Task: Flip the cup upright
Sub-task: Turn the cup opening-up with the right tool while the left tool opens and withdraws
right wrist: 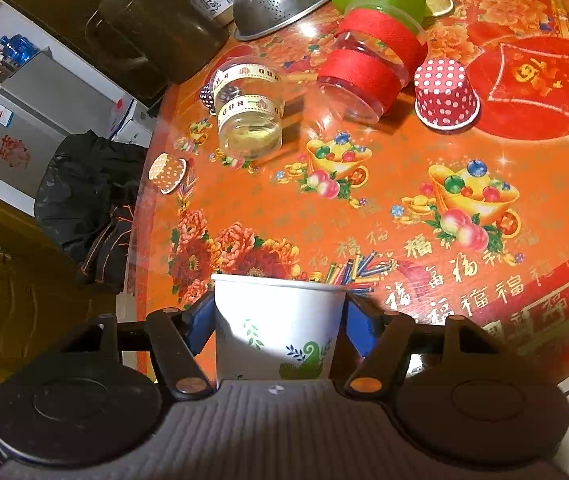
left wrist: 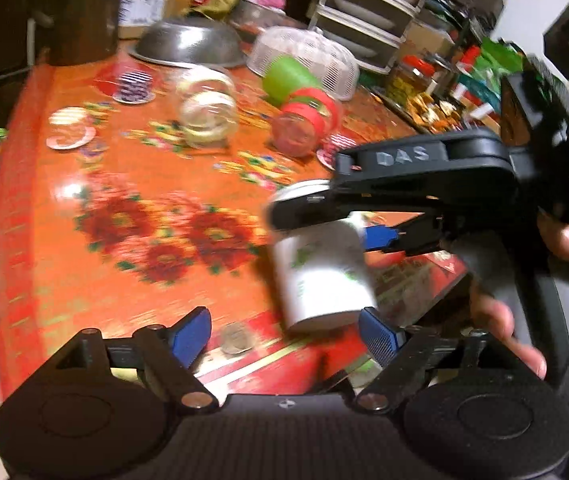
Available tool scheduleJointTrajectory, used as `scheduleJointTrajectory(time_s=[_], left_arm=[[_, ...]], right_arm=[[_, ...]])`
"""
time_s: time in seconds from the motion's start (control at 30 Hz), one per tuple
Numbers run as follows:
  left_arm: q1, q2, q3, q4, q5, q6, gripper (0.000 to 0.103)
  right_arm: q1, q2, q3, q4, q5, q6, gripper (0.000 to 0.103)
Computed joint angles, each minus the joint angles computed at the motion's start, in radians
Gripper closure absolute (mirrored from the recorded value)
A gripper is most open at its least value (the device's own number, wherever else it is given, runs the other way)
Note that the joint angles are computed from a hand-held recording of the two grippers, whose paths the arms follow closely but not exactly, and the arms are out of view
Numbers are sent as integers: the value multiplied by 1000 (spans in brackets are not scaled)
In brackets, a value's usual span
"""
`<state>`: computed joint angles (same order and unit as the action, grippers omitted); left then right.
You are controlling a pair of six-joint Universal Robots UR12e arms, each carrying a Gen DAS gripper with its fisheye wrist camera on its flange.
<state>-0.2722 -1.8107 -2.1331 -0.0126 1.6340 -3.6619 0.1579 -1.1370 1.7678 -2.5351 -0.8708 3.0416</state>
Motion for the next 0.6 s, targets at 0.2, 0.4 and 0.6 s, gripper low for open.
scheduleJointTrajectory(time_s=[0.2,0.4,0.6], left_arm=[[32,38,-85,155,25,-64,19],[59,29,-130,326,11,-96,19],[65,0,-127,384,-12,-100,19]], right_arm=[[1,-1,9,-48,-20,14,35],[0,-18,39,-177,-31,28,35],[4,-12,110,-559,-80,47,36]])
